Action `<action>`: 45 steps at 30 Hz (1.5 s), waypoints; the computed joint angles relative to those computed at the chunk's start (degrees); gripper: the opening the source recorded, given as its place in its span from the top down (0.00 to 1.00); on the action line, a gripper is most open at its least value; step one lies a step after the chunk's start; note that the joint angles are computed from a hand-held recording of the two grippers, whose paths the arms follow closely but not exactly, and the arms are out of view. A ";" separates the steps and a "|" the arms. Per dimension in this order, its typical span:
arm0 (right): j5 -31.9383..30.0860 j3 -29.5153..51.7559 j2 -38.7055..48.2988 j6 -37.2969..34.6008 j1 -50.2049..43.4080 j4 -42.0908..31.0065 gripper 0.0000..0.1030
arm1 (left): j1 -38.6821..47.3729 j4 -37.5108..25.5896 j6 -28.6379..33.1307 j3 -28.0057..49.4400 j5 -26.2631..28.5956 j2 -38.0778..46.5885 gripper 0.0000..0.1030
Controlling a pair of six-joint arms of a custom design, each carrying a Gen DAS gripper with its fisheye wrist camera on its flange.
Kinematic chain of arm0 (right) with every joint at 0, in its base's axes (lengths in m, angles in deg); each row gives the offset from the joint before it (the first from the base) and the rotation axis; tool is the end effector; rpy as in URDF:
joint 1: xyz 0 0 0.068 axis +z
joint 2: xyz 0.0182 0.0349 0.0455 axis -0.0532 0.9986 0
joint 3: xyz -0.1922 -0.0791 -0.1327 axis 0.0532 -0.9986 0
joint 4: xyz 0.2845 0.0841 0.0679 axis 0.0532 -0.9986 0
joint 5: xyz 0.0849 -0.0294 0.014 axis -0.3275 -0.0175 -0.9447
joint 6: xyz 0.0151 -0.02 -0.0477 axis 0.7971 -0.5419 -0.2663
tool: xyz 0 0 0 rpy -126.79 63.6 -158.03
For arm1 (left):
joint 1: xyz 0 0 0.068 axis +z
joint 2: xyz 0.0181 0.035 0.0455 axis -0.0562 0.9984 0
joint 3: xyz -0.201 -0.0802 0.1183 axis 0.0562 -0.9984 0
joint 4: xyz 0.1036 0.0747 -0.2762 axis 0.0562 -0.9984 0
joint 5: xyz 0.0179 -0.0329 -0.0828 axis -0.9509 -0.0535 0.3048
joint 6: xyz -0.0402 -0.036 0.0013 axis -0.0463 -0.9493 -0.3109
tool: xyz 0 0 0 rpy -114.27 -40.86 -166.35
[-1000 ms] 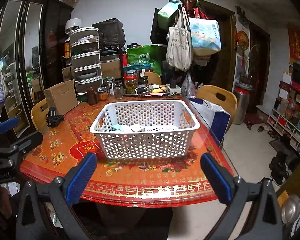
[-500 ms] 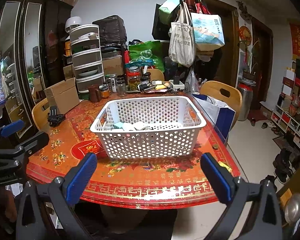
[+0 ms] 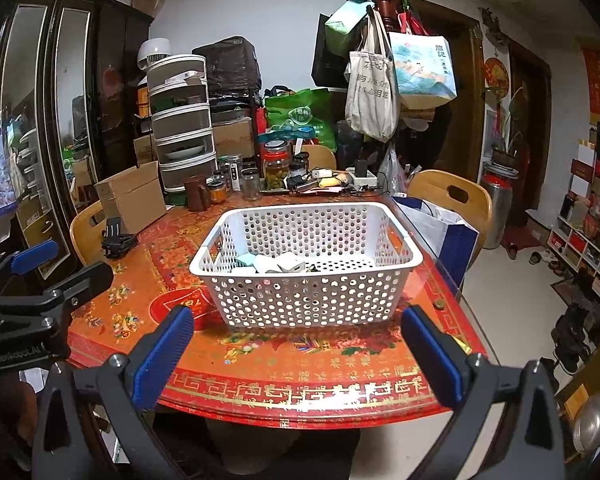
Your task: Organize rigid objects
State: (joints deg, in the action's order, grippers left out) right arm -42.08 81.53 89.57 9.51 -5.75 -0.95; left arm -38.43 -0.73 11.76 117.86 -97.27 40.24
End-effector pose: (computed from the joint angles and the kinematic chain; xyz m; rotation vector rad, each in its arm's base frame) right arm 0.2775 -0.0091 0.2840 -0.0330 2.0592 0.0778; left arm 0.2735 -0.1736 0.3279 0.1262 2.0447 -0.0376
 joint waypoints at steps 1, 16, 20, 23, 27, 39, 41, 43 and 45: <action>-0.07 0.01 -0.01 -0.01 -0.10 -0.02 0.00 | 0.09 0.18 0.01 0.03 -0.01 0.16 0.00; -0.64 -0.12 -0.17 -0.74 -0.71 -0.07 0.00 | 0.44 0.55 -0.12 -0.81 0.07 0.04 0.00; -0.61 -0.32 -0.61 -0.87 -0.75 -0.14 0.00 | 0.39 0.49 -0.11 -0.82 -0.09 0.02 0.00; -0.58 -0.24 -0.48 -0.75 -0.66 -0.18 0.00 | 0.45 0.62 0.00 -0.95 0.07 -0.04 0.00; -0.56 -0.21 -0.54 -0.75 -0.63 -0.31 0.00 | 0.45 0.38 -0.01 -1.05 0.18 -0.27 0.00; -0.47 -0.15 -0.61 -0.86 -0.62 -0.47 0.00 | 0.99 0.14 0.59 -3.13 1.32 -2.35 0.00; -0.47 -0.15 -0.61 -0.86 -0.62 -0.47 0.00 | 1.02 0.09 0.71 -3.33 1.55 -2.41 0.00; -0.44 -0.13 -0.59 -0.90 -0.62 -0.50 0.00 | 1.18 -0.21 1.02 -3.54 1.76 -2.79 0.00; -0.44 -0.13 -0.59 -0.90 -0.62 -0.50 0.00 | 1.43 -0.42 1.18 -3.54 2.16 -2.91 0.00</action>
State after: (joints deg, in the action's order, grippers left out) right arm -42.53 81.40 88.97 8.61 -6.36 -1.45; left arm -37.00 -1.15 12.94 114.32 -95.11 37.33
